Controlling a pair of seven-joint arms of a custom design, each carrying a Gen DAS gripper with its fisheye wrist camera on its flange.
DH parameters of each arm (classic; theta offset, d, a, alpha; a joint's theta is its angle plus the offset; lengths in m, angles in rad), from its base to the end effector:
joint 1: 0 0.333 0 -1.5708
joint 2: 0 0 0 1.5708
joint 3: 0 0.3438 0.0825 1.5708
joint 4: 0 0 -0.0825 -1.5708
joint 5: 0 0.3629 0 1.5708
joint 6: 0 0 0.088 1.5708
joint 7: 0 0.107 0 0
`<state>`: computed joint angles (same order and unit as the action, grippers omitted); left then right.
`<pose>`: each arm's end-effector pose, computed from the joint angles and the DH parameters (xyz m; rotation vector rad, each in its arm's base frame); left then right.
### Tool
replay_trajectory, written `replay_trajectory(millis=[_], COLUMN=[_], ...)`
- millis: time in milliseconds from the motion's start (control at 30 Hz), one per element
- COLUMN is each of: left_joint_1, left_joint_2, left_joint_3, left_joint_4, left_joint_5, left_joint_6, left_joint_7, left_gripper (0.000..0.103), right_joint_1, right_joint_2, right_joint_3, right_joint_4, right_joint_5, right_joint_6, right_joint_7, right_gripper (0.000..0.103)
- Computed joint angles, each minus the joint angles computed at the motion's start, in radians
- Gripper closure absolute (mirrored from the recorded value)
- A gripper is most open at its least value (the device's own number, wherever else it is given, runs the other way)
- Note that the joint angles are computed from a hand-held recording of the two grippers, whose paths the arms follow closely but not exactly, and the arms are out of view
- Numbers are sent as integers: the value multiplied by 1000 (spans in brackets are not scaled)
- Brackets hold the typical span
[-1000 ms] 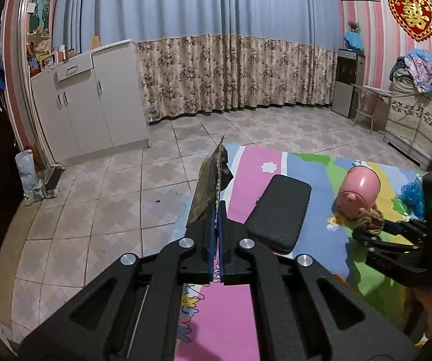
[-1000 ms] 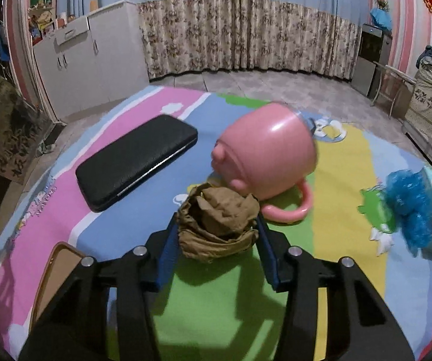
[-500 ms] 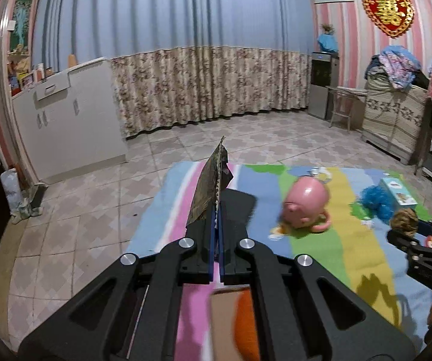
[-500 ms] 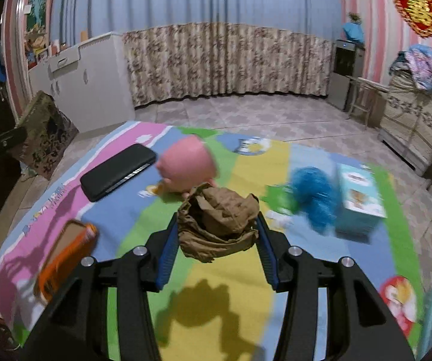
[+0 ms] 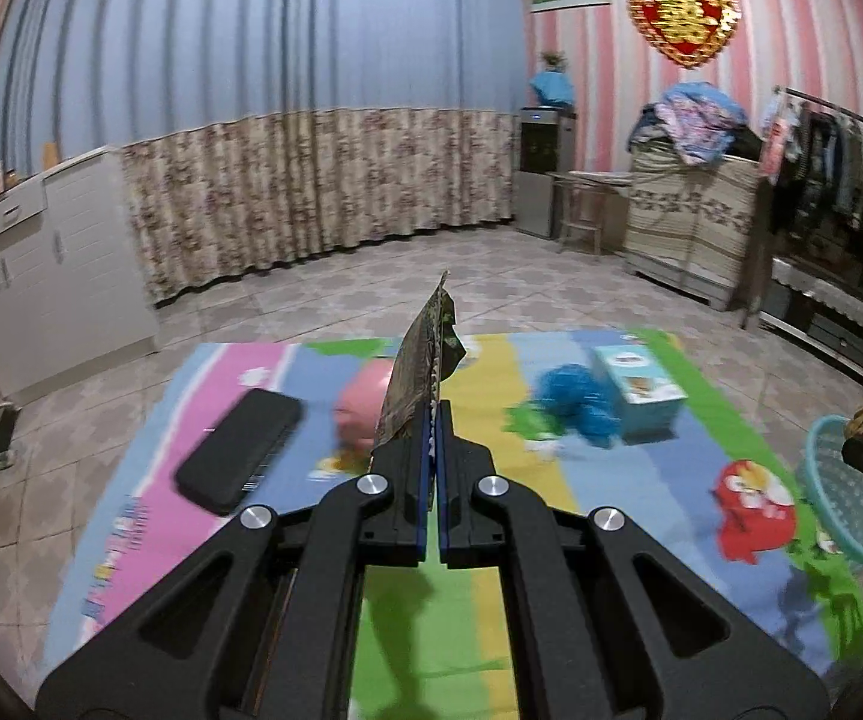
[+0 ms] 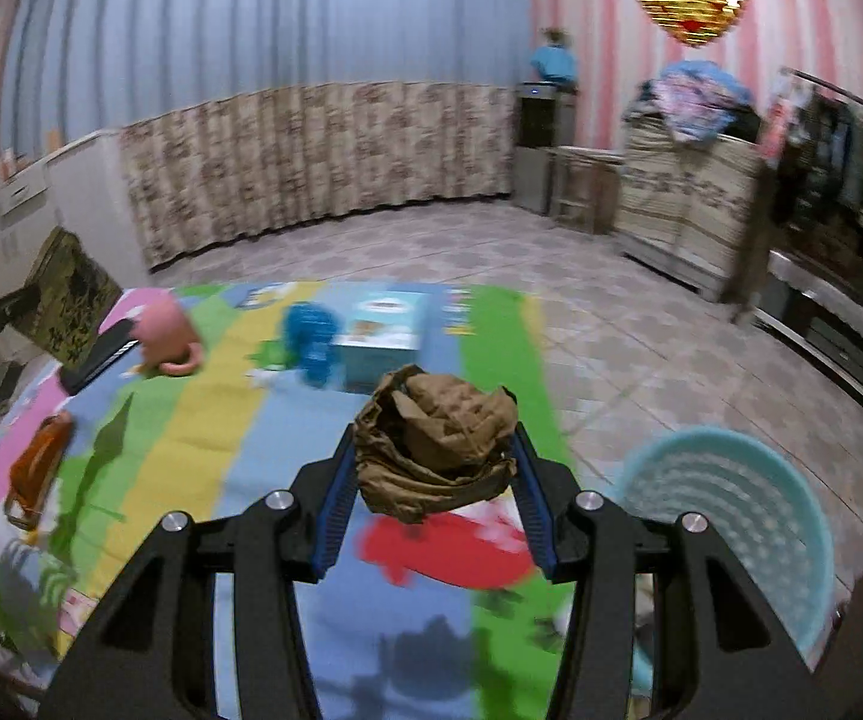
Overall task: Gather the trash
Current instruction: 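Carry the paper bag and brown cloth over the light-blue basket with both tools, then open the left tool to drop the paper bag into the basket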
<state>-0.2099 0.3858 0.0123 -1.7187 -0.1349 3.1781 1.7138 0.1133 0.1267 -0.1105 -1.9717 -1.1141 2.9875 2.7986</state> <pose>0.6844 -0.1260 0.5326 -1.4180 1.7459 -1.0249 0.5987 0.0681 0.5186 -1.4937 1.7916 -0.9535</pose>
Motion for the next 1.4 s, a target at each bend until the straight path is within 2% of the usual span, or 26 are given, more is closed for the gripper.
replay_trajectory(millis=[100, 200, 333, 533, 800, 1067, 1367, 1400], left_joint_1=[-22, -49, -112, -137, -180, -235, -248, -235], left_joint_2=[-4, -5, 8, 49, 126, 220, 274, 270], left_joint_3=[-24, -44, -35, -113, -209, -245, -298, -321], left_joint_4=[-9, -12, 4, 57, 140, 273, 360, 355], left_joint_5=[-2, -3, 15, 20, 15, 12, -24, -36], left_joint_6=[1, -4, -7, -33, -81, -172, -221, -219], left_joint_7=[-4, -11, -27, -2, 52, 88, 141, 160], left_gripper=[103, 103, 103, 103, 103, 103, 102, 102], right_joint_1=[-24, -68, -122, -174, -236, -275, -306, -305], right_joint_2=[-42, -52, -53, -58, -52, -46, -25, -25], right_joint_3=[-36, -34, -42, -48, -75, -94, -118, -118], right_joint_4=[-52, -70, -81, -90, -114, -135, -138, -138], right_joint_5=[-138, -180, -230, -247, -255, -273, -283, -282], right_joint_6=[2, 19, 35, -3, 50, 76, 125, 124], right_joint_7=[139, 200, 275, 274, 342, 410, 478, 479], right_gripper=[55, 55, 55, 55, 55, 55, 55, 55])
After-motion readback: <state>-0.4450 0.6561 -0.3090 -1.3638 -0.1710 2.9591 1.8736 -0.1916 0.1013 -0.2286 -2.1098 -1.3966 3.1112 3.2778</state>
